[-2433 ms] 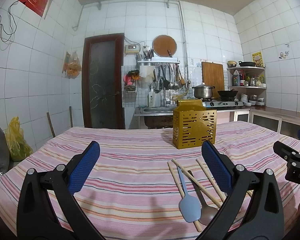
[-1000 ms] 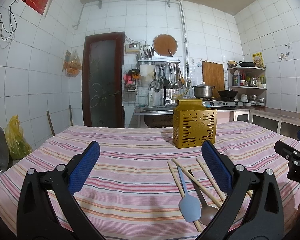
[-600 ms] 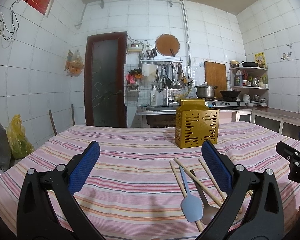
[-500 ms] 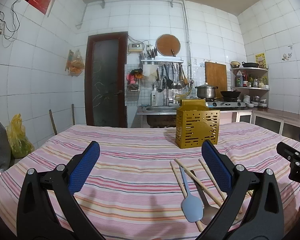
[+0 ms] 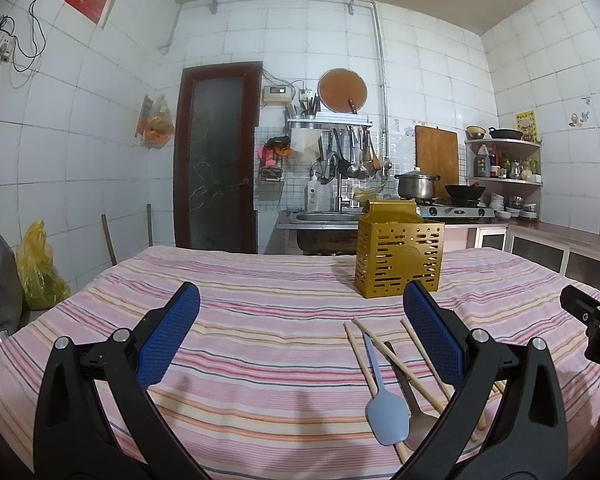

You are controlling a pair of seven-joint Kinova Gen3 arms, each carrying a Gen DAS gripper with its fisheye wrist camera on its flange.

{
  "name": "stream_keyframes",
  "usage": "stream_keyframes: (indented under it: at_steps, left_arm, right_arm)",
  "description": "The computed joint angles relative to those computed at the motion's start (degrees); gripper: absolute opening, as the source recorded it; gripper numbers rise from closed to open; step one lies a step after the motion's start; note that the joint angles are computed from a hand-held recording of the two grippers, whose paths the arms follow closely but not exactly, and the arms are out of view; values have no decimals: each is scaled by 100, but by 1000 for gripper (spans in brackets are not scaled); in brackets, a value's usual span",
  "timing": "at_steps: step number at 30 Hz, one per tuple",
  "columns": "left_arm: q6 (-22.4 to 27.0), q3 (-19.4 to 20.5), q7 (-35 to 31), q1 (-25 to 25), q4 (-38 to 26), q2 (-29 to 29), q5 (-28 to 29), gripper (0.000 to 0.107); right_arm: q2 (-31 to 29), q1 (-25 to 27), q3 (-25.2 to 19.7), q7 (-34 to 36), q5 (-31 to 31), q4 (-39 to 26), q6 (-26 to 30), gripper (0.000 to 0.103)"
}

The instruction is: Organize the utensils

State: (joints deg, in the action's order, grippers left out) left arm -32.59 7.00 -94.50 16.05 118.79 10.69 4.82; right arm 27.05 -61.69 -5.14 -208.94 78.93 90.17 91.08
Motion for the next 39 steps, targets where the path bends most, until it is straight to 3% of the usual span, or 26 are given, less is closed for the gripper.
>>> stream_keyframes:
  at_steps: [13, 15, 18, 22, 24, 26, 29, 32, 39]
  left_arm:
    - [206, -93, -436, 177, -126, 17, 505, 98]
    - [389, -450, -415, 501, -202, -9, 541, 98]
    - [1086, -897, -370, 851, -495, -75, 554, 98]
    - [2018, -619, -448, 516, -1092, 92, 543, 98]
    - [2484, -908, -812, 760, -1483, 233, 823, 98]
    - [2950, -1105, -1104, 898, -1902, 378, 992, 98]
    - [3649, -612, -1044, 399, -2515, 586, 817, 98]
    - [4348, -19, -957, -120, -3203, 909, 713, 98]
    - [5979, -457, 117, 379, -4829, 1751, -174, 98]
  right_arm:
    - [58, 61, -77, 47, -10, -95, 79, 99]
    - [57, 87, -75, 119, -70, -168, 46, 99]
    - [-22, 208, -101, 475, -170, -250, -227, 99]
    - [15, 212, 292, 1407, -436, -613, -643, 99]
    - [70, 238, 465, 1873, -545, -873, -755, 99]
    - [100, 560, 214, 2339, -569, -1130, -822, 99]
    - [244, 1112, -192, 3038, -811, -1637, -894, 99]
    - [372, 1107, 207, 3645, -1216, -2016, -1052, 99]
    - [312, 1650, 639, 4042, -2593, -2345, -1791, 99]
